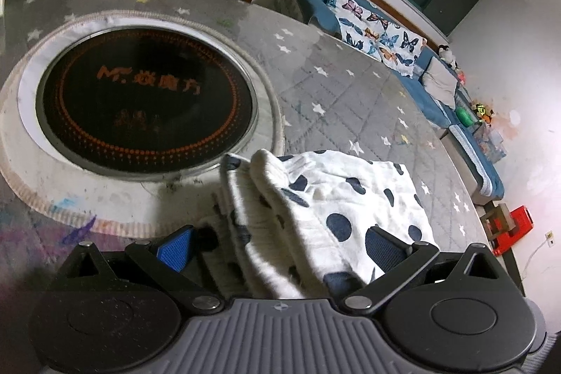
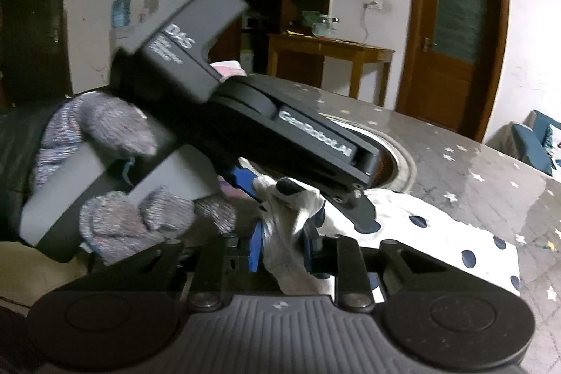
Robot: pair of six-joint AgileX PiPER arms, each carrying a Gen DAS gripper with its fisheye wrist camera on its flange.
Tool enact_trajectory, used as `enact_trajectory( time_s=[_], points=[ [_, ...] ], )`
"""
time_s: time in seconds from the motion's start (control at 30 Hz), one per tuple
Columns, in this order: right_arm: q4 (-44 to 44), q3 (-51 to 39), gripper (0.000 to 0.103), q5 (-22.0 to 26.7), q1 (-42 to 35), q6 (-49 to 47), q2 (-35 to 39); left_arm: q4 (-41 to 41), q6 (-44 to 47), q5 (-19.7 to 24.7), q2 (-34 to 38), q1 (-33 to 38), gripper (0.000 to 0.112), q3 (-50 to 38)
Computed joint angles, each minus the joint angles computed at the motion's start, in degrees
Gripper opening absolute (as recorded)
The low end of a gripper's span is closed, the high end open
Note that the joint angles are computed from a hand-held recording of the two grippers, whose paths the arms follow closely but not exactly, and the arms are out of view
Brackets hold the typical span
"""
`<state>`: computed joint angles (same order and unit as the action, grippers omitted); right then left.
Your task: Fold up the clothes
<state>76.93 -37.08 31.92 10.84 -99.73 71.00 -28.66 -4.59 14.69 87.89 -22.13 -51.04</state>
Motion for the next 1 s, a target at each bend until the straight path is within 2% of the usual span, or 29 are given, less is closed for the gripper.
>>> enact_trajectory(
  time_s=[0.1, 0.27, 0.4, 0.5, 0.6, 0.7, 0.8, 0.93, 1.0],
  points=[
    [-1.8, -0.2, 0.023, 2.2, -1.2, 0.7, 0.4, 0.7, -0.2, 0.0, 0.4, 0.2, 0.094, 0.0],
    [-4.5, -1.2, 0.027, 10.7, -8.0, 3.0, 1.3, 2.9, -1.4, -0.8, 0.2, 0.7, 0.065, 0.6],
    [-5.7, -2.3, 0.028, 16.7, -14.4, 4.4, 1.3, 7.1, -4.8, -1.8, -0.1, 0.3, 0.057, 1.4],
    [-5.8, -2.8, 0.029, 13.8, -17.8, 6.0, 1.3, 13.7, -10.7, -2.4, -0.3, -0.8, 0.054, 1.6],
    [-5.6, -3.9, 0.029, 8.4, -21.4, 7.1, 3.6, 17.5, -14.0, -2.6, -0.5, -1.3, 0.052, 1.8],
    [-5.3, -6.2, 0.037, 2.2, -23.0, 9.5, 7.5, 18.4, -14.7, -2.6, -1.0, -1.5, 0.047, 1.9],
    [-5.2, -6.7, 0.037, -3.4, -23.7, 12.0, 9.9, 22.7, -18.2, -2.3, -1.2, -2.1, 0.045, 1.6],
    [-6.3, -7.4, 0.037, -2.1, -25.7, 11.9, 12.1, 28.5, -23.4, -1.5, -1.8, -2.9, 0.039, 1.1],
    [-5.5, -7.0, 0.037, -2.4, -25.6, 10.2, 12.3, 34.5, -28.5, -1.0, -2.1, -3.8, 0.035, 0.8]
  ],
)
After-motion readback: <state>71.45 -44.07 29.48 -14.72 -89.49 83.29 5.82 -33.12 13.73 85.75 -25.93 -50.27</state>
